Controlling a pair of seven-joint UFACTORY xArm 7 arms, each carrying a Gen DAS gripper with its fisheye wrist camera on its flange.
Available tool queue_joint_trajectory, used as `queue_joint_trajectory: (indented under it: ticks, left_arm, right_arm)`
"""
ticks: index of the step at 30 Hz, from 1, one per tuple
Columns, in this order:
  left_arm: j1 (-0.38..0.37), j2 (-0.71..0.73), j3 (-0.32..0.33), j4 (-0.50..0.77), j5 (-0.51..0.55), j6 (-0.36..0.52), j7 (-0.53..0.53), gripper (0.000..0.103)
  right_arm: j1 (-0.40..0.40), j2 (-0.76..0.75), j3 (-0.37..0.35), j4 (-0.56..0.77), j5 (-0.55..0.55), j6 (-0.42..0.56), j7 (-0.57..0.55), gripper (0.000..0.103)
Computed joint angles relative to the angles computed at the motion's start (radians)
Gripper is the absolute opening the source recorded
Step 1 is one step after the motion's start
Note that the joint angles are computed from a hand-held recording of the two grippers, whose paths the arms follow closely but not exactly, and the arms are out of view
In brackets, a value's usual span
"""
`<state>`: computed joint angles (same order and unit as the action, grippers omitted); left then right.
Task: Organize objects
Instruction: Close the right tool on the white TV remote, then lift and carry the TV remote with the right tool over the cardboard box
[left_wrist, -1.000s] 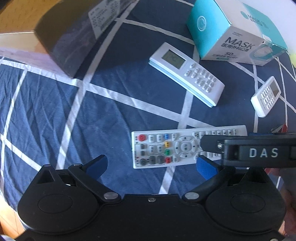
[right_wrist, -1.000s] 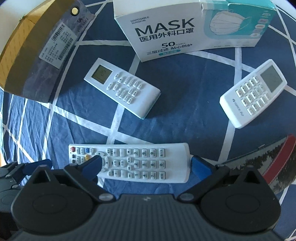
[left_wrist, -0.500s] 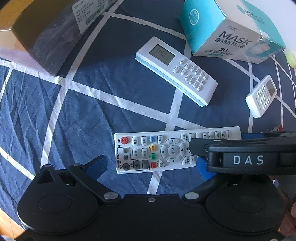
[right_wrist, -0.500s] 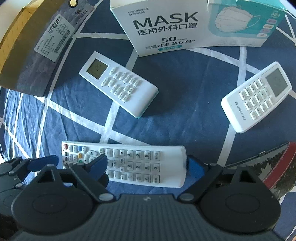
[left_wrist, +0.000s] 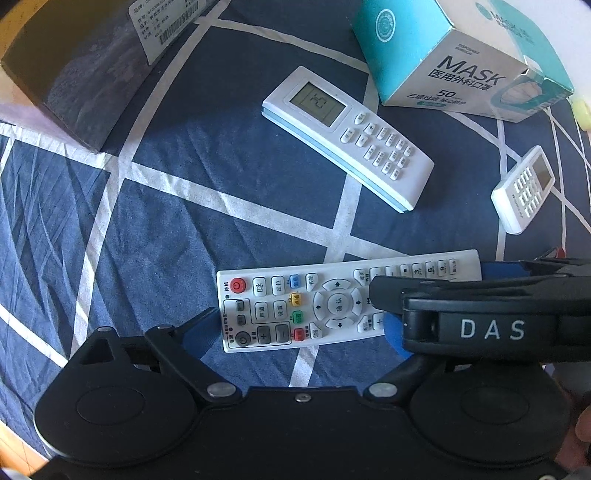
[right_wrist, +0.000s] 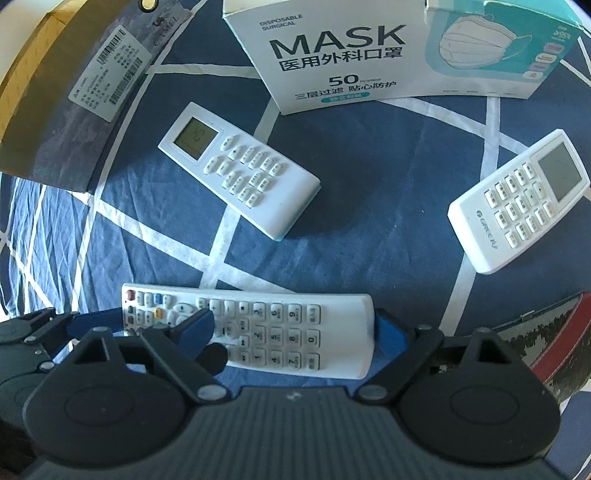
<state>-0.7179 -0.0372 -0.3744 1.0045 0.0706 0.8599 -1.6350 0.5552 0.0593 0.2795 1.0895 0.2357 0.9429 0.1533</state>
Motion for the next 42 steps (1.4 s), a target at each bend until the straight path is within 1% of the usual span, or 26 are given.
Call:
queue_joint_trajectory:
  ticks: [10, 22, 28, 31, 35, 39, 42]
  left_arm:
    - [-0.007, -0.015, -0.005, 0.052, 0.039, 0.099, 0.02, 0.093]
    - [-0.008, -0.082, -0.044, 0.155, 0.124, 0.306, 0.036, 0.093]
    - [0.001, -0.135, -0.055, 0.159, 0.143, 0.364, 0.068, 0.093]
    - [0.014, -0.18, -0.055, 0.133, 0.138, 0.373, 0.104, 0.093]
    - [0.042, -0.262, -0.046, 0.086, 0.113, 0.388, 0.188, 0.093]
    - [0.08, -0.359, -0.032, 0.031, 0.077, 0.396, 0.284, 0.093]
    - [0.108, -0.431, -0.01, -0.005, 0.054, 0.409, 0.382, 0.093]
  right_arm:
    - [0.002, -0.049, 0.001, -0.03, 0.034, -0.035, 0.021, 0.091]
    - [0.026, -0.208, 0.013, -0.075, 0.054, -0.085, 0.107, 0.091]
    - [0.042, -0.237, 0.029, -0.063, 0.031, -0.111, 0.17, 0.09]
    - [0.051, -0.229, 0.043, -0.045, 0.004, -0.132, 0.219, 0.09]
    - [0.068, -0.197, 0.065, -0.007, -0.041, -0.159, 0.305, 0.09]
    - [0.091, -0.135, 0.088, 0.073, -0.124, -0.16, 0.421, 0.09]
    - [0.117, -0.08, 0.099, 0.146, -0.196, -0.153, 0.519, 0.09]
